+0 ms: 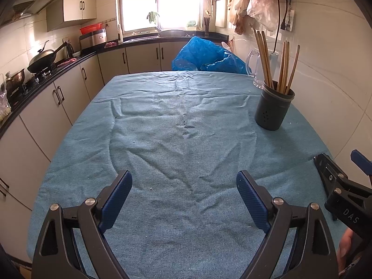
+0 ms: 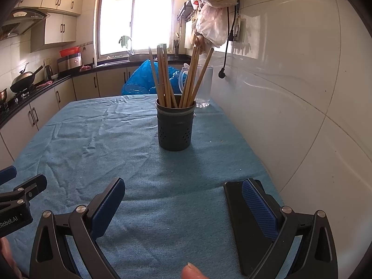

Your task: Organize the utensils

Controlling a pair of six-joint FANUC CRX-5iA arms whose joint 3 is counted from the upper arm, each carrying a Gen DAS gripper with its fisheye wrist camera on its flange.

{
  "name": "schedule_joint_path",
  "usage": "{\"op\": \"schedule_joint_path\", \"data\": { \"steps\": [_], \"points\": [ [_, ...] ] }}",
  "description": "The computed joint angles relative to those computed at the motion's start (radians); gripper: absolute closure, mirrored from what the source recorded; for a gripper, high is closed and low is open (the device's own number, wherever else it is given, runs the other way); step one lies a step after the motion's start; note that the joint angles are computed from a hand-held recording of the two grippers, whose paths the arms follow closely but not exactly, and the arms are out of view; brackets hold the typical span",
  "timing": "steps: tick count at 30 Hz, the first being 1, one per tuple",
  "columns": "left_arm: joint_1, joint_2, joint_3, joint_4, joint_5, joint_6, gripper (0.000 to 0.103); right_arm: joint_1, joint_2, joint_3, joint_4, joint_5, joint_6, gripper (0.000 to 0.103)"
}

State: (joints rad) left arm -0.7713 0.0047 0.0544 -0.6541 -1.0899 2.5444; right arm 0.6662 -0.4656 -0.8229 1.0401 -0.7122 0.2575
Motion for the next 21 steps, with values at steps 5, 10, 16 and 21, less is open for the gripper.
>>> {"op": "schedule_joint_path", "data": {
  "steps": [5,10,16,21],
  "points": [
    [0.0,-0.001,-0.001,-0.001,-0.001,0.0,0.013,0.003,0.004,0.006,-0.013,-0.004,0.008,0.001],
    [0.001,-0.002,-0.001,0.002,0.001,-0.001,0.013,0.003,0.007,0.008,-0.015,0.0,0.011,0.001],
    [0.0,-0.004,-0.002,0.0,0.001,0.0,0.013,0.004,0.006,0.008,-0.018,0.001,0.01,0.001],
    [0.003,-0.007,-0.005,0.003,0.005,-0.002,0.013,0.001,0.009,0.008,-0.023,0.004,0.013,0.001]
  ]
}}
